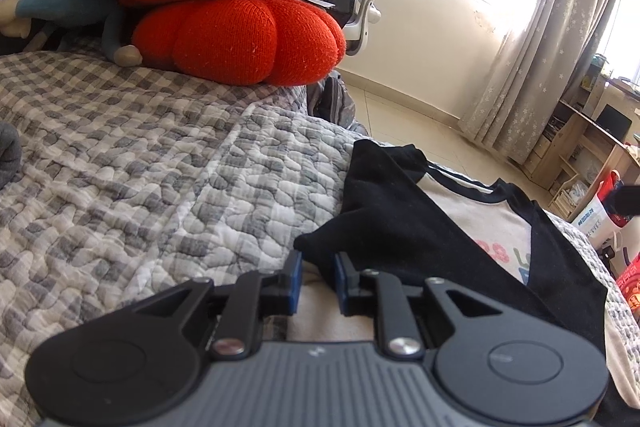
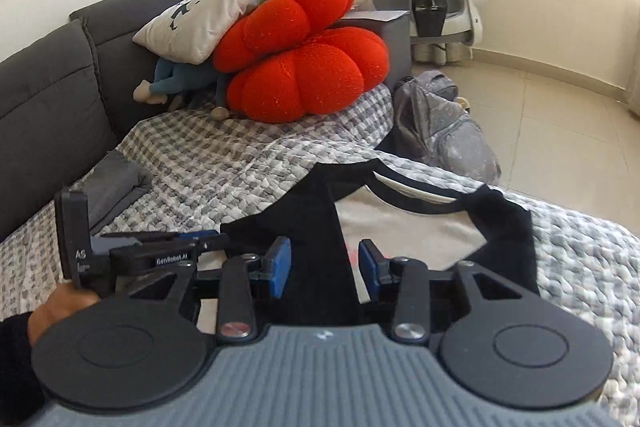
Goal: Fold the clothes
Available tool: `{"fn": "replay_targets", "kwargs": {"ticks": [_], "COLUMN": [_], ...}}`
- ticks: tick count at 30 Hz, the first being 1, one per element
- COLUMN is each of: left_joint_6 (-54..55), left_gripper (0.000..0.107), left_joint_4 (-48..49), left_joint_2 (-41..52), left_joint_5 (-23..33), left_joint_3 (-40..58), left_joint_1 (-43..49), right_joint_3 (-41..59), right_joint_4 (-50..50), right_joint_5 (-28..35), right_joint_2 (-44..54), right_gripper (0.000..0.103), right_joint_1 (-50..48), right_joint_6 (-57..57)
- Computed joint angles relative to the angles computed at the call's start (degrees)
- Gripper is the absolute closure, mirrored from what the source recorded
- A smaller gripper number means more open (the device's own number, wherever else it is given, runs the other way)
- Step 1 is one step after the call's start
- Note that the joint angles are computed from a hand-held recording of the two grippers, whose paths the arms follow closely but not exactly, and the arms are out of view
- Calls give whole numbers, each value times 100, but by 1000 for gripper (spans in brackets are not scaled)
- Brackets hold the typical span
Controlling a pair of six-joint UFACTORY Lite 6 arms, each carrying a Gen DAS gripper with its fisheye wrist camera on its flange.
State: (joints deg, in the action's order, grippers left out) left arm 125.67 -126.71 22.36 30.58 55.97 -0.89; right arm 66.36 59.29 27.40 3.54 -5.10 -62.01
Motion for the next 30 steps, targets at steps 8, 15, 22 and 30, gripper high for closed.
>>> {"fn": "replay_targets", "kwargs": {"ticks": [8, 15, 22, 30], "left_joint_6": [-251, -401, -294, 252], "left_gripper": [80, 79, 79, 76], "left_joint_4": [360, 491, 450, -142], "left_joint_2": [120, 80, -53, -254], "left_joint_5": [446, 613, 693, 435], "left_joint_3": [2, -98, -300, -444], "left_joint_1": [182, 284, 298, 201], "right_joint_3": [4797, 6866, 5911, 5123], "right_joint_4": [-3207, -4869, -5545, -6294], "right_joint_5": [-481, 372, -763, -1890], "right_joint_2": [4409, 5887, 5480, 5329], "right_gripper": [61, 98, 99, 99], "right_joint_1": [1179, 1569, 1573, 1613], "right_joint_6": [3320, 4357, 5302, 5878]}}
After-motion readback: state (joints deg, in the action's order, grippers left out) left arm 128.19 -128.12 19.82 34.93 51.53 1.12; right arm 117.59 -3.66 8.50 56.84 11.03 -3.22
